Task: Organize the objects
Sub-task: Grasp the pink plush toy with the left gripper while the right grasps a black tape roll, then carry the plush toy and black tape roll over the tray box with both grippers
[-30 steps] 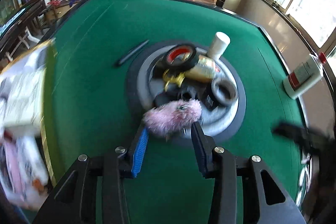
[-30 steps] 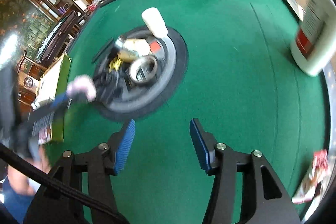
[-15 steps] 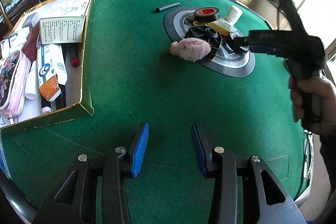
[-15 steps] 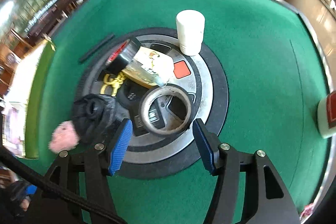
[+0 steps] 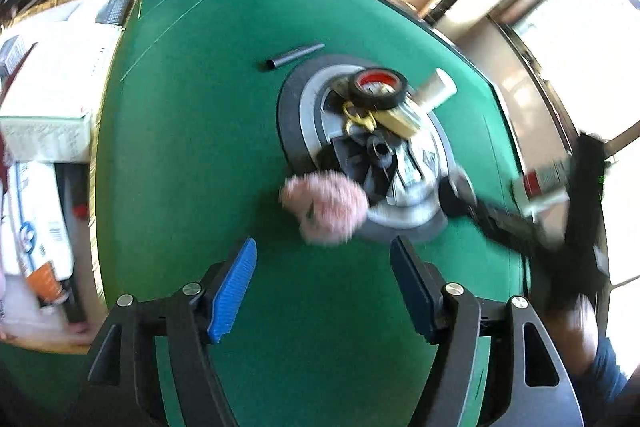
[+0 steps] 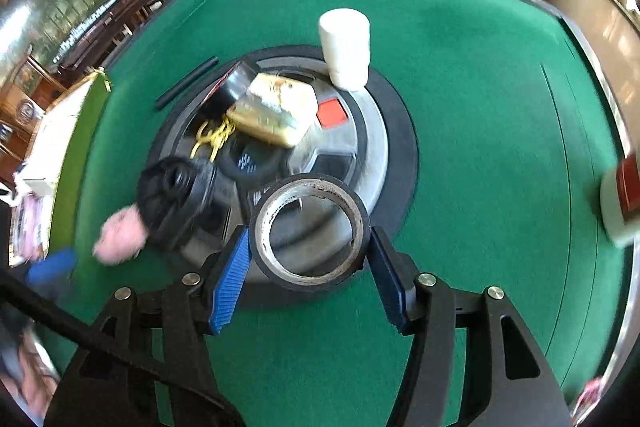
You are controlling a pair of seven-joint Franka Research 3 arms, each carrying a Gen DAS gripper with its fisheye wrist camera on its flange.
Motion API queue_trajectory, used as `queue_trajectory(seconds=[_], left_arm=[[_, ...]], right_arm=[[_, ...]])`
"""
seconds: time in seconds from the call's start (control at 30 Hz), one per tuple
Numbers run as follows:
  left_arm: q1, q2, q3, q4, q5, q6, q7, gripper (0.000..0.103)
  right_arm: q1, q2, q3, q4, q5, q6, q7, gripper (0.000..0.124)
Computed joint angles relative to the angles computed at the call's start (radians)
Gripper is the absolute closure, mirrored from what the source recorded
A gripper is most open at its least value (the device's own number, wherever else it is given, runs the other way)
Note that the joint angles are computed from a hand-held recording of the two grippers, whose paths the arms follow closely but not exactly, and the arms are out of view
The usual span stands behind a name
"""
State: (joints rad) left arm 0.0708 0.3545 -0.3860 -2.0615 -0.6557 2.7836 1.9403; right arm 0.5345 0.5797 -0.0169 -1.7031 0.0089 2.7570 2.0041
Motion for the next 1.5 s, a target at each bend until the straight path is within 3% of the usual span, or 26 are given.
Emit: queue_trajectory(seconds=[0.1,0.2,0.23,0.3,0.33,0.4,0.47,0.57,0.63,0.7,0.8,0.83,0.9,0.97,1.1,1.27,1.33,1.4,1.5], left_arm=[[-0.071,0.066,0.066,0.079,0.116,-0.013,-0.169,0.039],[-0.11,0.124,0.096,0.134,0.232,0.003,-0.281,0.041],[-0.106,0.136,0.093,0.141,0.262,-0.002,-0.31,0.046],[-0.049,0.148,0.026,0.138,0.227,0.019,-0.272,0.063],[-0.057,0.142,0.032,0.133,0.259,0.029,-0.287,0.066],[-0.072,0.113,0.041,0.099,0.32,0.068,-0.312,0.082],[-0.015,0.103,-0.019,0.079,0.303,0.067,-0.271,0.089],[0.075,0.068,-0.109,0.011,0.212,0.077,-0.165,0.09],[0.094,0.044,-0.124,-0.023,0.202,0.072,-0.149,0.09],[0.158,0.022,-0.189,-0.053,0.082,0.039,-0.017,0.09],[0.169,-0.01,-0.218,-0.085,-0.009,0.077,0.123,0.087],[0.148,-0.014,-0.195,-0.078,0.007,0.058,0.126,0.084],[0.112,-0.004,-0.159,-0.047,0.021,0.011,0.127,0.059],[0.064,-0.005,-0.113,-0.035,0.054,-0.004,0.12,0.048],[-0.004,0.008,-0.05,-0.005,0.059,-0.034,0.098,0.047],[-0.109,0.052,0.044,0.023,0.238,-0.011,-0.045,0.047],[-0.102,0.053,0.033,0.005,0.263,0.028,-0.059,0.048],[-0.12,0.046,0.049,-0.021,0.324,0.076,-0.105,0.063],[-0.101,0.041,0.03,-0.051,0.369,0.125,-0.145,0.067]], right_arm=[[-0.012,-0.052,0.014,-0.083,0.023,0.041,-0.005,0.067],[-0.012,-0.089,0.013,-0.145,0.028,0.073,-0.004,0.067],[-0.012,-0.091,0.013,-0.149,0.029,0.075,-0.005,0.067],[-0.013,-0.107,0.011,-0.177,0.028,0.09,-0.006,0.066],[-0.016,-0.113,0.017,-0.187,0.035,0.095,-0.008,0.066],[-0.021,-0.115,0.02,-0.187,0.043,0.096,-0.012,0.066],[-0.024,-0.127,0.028,-0.206,0.055,0.103,-0.014,0.066],[-0.028,-0.148,0.043,-0.239,0.078,0.127,-0.016,0.066],[-0.031,-0.159,0.052,-0.252,0.088,0.129,-0.03,0.066],[-0.027,-0.164,0.056,-0.263,0.096,0.135,-0.03,0.066],[-0.016,-0.175,0.053,-0.28,0.097,0.131,-0.028,0.066],[-0.012,-0.178,0.05,-0.286,0.096,0.132,-0.02,0.066],[-0.021,-0.181,0.061,-0.294,0.112,0.137,-0.022,0.066],[-0.013,-0.192,0.056,-0.312,0.113,0.151,-0.008,0.066],[-0.003,-0.204,0.046,-0.33,0.101,0.163,0.006,0.066],[-0.008,-0.213,0.049,-0.347,0.106,0.173,0.019,0.066],[-0.005,-0.215,0.047,-0.35,0.102,0.175,0.022,0.066],[-0.005,-0.215,0.049,-0.355,0.103,0.179,0.024,0.066],[-0.003,-0.214,0.051,-0.359,0.104,0.182,0.03,0.066]])
